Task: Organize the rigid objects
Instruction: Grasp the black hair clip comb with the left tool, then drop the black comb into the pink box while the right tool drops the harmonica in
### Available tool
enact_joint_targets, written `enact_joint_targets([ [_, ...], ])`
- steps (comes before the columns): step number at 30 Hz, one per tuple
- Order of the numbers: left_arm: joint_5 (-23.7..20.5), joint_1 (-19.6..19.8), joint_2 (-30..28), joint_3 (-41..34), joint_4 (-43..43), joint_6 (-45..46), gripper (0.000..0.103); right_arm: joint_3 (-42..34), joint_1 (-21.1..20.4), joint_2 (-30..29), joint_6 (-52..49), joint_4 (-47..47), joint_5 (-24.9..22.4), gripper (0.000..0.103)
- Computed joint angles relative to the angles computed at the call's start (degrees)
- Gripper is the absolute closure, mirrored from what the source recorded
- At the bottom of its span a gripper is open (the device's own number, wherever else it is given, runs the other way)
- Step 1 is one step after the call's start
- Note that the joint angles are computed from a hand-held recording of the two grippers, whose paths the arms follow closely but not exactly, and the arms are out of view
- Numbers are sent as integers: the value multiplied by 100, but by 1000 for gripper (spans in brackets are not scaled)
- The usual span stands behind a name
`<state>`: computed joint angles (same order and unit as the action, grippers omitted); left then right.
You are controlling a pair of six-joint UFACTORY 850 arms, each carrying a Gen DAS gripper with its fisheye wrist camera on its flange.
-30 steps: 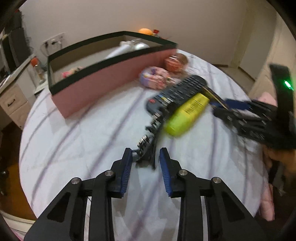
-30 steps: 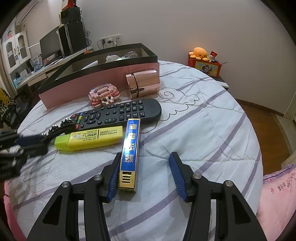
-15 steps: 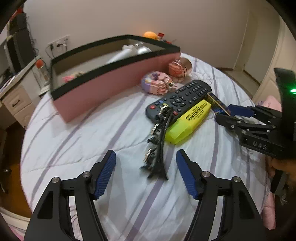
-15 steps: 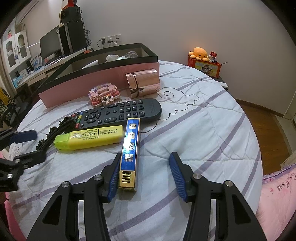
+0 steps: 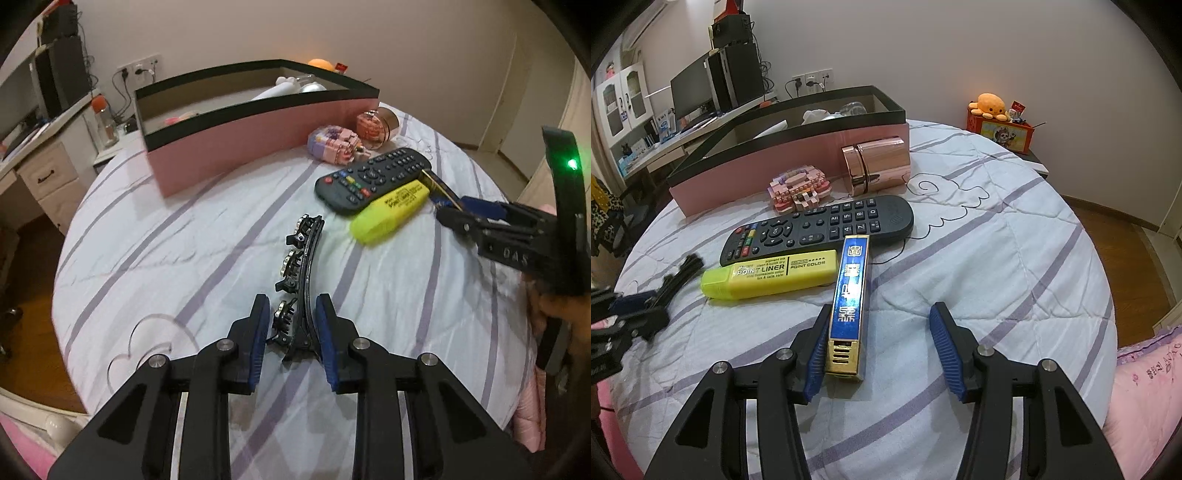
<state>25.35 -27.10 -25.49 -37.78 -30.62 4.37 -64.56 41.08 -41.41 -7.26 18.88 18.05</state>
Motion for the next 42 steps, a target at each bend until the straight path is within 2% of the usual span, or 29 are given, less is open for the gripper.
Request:
enact_joint_targets([
  [3,-1,-10,-41,-53,-191,177,74,0,20,1,-215,203,2,49],
  [5,-14,34,-119,-161,-200,181,68,-1,30,0,-332,309,5,49],
  [6,-9,62,-167,-218,-126,144,61,-4,32,2,-328,309,1,49],
  [8,-12,81,-246,-325,-193,238,58,2,28,5,-221,214,4,49],
  [11,84,23,-326,-415,-502,644,60,-1,26,1,-209,201,6,49],
  [13,160,10,-319,-394,-372,609,76,7,17,4,-103,104,18,50],
  [15,142,26,-272,-354,-255,514,85,33,6,17,3,41,64,56],
  [16,116,45,-239,-328,-167,464,85,60,-4,31,96,2,103,60],
  [18,67,73,-147,-263,-130,467,85,131,-65,68,558,-364,187,81],
  [20,150,90,-41,-172,-68,384,85,210,-158,109,1219,-918,243,87],
  [22,244,164,93,-37,402,-45,85,262,-212,152,1683,-1362,257,87],
  [26,308,236,239,76,437,-117,85,301,-216,210,1907,-1639,244,87],
  [30,398,371,380,185,1029,-638,85,340,-185,313,2011,-1849,312,87],
  [35,435,437,492,178,846,-303,85,348,-173,498,2336,-2445,410,87],
  [42,319,648,599,-29,727,171,84,-53,-174,481,2777,-3268,213,87],
])
